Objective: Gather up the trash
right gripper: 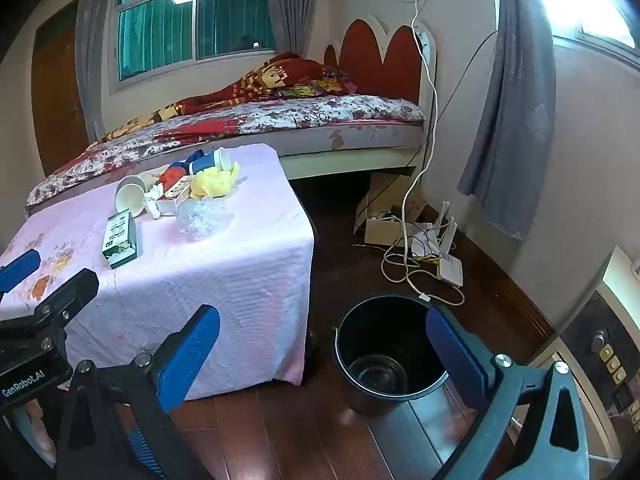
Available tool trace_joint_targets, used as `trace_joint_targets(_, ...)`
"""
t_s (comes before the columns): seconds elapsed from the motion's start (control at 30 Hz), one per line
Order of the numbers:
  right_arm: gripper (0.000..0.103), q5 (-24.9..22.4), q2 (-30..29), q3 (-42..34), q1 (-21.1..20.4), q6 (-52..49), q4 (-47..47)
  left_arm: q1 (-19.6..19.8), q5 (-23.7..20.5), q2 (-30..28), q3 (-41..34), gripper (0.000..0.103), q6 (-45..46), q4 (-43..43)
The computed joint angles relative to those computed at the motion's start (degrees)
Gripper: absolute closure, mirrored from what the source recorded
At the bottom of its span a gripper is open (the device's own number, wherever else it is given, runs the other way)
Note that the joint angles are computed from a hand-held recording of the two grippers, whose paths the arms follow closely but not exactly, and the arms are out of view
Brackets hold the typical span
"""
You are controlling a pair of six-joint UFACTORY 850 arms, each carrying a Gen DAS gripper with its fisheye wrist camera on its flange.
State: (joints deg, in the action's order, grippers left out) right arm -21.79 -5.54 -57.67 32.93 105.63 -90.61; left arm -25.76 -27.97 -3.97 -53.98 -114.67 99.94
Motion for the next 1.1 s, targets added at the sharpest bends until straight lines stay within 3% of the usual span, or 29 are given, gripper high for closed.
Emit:
trace_joint_targets(0.5, 0.0, 0.38, 0.07, 0.27, -0.4, -0.3, -0.32, -0.93, -1.46, 0.09, 0.4, 0.001, -0.28, -1.04)
trace_joint_targets(1.1, 0.0, 0.25, -0.71, -0.31, 0.32, -0.8, -0.24, 0.7, 0.01, 0.01, 0.79, 0.001, -1.02, -1.2)
